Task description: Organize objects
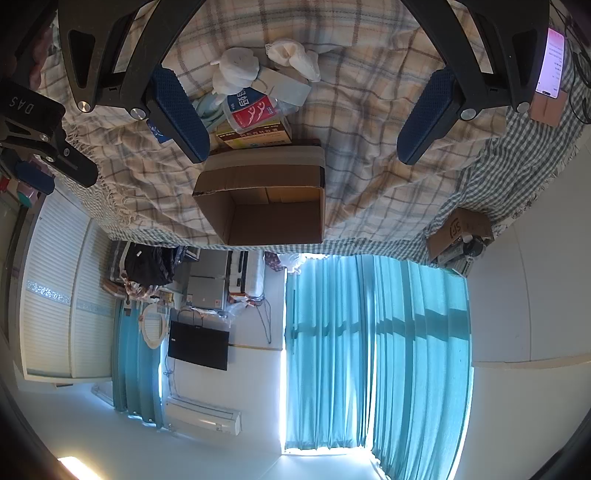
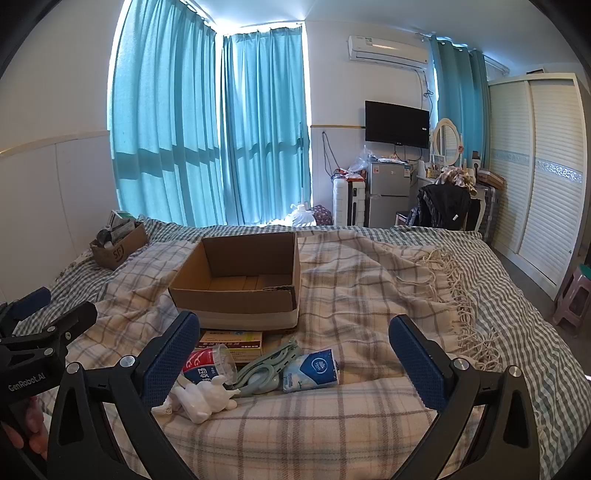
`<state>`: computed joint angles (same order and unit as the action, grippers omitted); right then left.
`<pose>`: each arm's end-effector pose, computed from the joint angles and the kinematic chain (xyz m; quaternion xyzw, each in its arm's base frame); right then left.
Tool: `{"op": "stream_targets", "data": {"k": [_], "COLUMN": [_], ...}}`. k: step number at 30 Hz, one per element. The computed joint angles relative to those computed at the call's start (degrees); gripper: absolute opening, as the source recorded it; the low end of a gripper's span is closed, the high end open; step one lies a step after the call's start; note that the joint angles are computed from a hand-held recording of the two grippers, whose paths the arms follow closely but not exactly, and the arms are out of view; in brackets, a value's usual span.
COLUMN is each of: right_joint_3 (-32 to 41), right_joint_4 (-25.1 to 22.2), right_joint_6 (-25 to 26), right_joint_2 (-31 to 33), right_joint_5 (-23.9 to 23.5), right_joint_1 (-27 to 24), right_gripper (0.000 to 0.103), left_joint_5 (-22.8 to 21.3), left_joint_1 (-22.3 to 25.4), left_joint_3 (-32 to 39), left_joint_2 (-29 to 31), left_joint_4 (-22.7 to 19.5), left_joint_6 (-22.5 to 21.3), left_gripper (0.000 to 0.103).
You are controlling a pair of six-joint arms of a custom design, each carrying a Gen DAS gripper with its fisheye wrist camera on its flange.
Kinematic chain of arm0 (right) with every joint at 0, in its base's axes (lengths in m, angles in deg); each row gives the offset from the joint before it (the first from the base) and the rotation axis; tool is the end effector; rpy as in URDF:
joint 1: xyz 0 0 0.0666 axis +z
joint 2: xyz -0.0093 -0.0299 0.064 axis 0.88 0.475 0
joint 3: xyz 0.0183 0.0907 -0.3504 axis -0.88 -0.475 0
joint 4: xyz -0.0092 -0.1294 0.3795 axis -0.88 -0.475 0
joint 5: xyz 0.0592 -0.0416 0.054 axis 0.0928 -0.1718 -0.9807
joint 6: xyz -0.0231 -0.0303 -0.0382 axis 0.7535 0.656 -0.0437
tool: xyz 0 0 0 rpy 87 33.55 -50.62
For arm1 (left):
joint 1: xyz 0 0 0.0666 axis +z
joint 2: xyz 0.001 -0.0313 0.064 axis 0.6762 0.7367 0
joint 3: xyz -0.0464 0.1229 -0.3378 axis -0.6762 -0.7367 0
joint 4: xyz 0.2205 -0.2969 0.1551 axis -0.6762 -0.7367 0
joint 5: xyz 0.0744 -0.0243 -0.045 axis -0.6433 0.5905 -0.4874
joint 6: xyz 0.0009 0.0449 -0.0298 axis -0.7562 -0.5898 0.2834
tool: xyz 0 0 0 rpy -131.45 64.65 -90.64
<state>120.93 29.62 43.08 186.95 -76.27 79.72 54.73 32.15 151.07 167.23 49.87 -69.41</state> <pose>0.5947 0.1931 0.4772 -0.1117 0.8366 0.0892 0.5289 0.5426 -0.0898 0.4844 -0.0681 0.8450 0.0297 0.5295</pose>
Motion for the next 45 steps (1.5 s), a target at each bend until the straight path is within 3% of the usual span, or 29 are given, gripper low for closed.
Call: {"op": "stream_targets", "data": {"k": [26, 40, 45], "right_joint_3": [-0.7, 0.3, 0.6], "right_joint_4": [0.3, -1.2, -2.2], "right_joint_6": [-0.4, -0.3, 0.0], "right_joint_2": [-0.3, 0.2, 0.9], "right_joint_5": [-0.1, 0.2, 0.3], "right_joint_1": [-0.3, -0.3, -0.3], "right_gripper": [0.103, 0.103, 0.103], "left_joint_5": [-0.2, -0.3, -0.9], "left_joint_1": [-0.4, 0.2, 0.5], "left_joint_3": [-0.9, -0.1, -1.1], "left_joint_2": [-0.3, 0.6, 2.4], "left_joint_4": [0.4, -0.8, -3.1], "left_joint_6": [0.2, 1.3, 2.2], "left_gripper": [0.103, 0.103, 0.102]}}
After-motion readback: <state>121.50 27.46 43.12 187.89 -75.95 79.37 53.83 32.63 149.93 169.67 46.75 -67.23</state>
